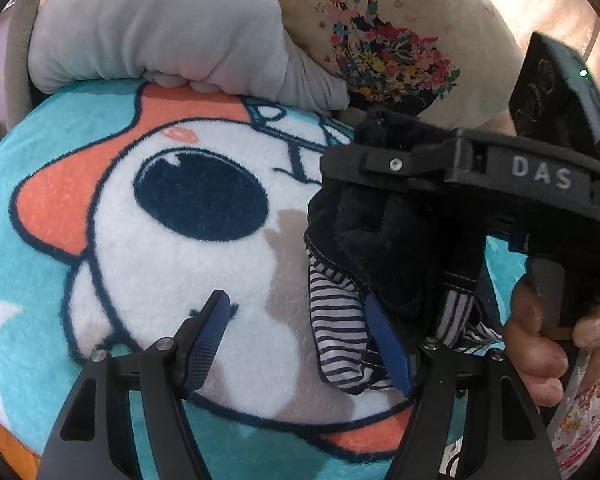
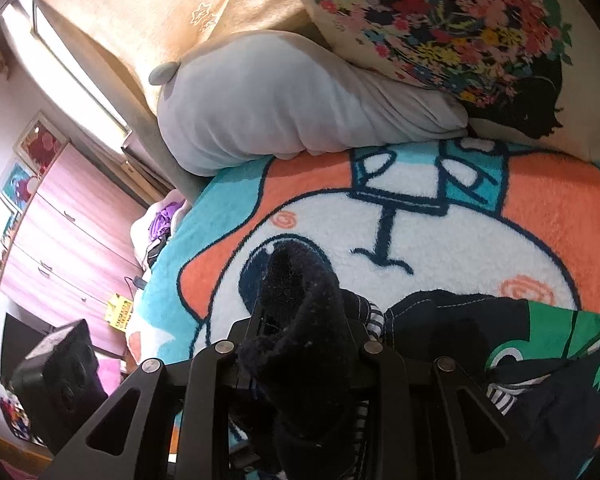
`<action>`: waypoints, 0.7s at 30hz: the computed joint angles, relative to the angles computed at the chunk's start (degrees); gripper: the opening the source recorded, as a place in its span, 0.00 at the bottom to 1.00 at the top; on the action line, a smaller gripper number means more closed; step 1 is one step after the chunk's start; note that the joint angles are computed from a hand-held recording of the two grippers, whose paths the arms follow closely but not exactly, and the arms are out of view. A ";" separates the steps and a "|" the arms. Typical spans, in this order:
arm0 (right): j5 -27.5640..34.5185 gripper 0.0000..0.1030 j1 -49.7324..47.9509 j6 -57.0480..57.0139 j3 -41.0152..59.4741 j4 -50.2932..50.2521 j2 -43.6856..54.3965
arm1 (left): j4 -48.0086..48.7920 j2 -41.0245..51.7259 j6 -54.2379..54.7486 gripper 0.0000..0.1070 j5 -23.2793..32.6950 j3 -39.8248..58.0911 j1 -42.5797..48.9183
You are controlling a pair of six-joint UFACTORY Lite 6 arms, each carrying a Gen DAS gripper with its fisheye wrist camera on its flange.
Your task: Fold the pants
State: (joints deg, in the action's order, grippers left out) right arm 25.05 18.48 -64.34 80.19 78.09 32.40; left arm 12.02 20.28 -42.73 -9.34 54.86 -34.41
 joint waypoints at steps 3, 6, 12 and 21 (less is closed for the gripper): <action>1.40 0.28 -1.05 -0.15 0.28 0.81 0.80 | 4.63 -2.83 -4.92 0.65 -2.58 -3.25 1.52; 4.07 0.28 -2.40 0.45 1.86 1.74 2.93 | 5.53 -6.12 -5.12 0.65 -5.48 -7.14 3.00; 5.05 0.28 -1.99 2.02 3.52 0.39 4.37 | 1.71 -9.76 0.99 0.65 -8.66 -11.48 2.44; 6.40 0.29 -1.42 7.08 7.16 -4.08 6.63 | 5.74 -10.85 0.20 0.75 -14.94 -12.98 -0.40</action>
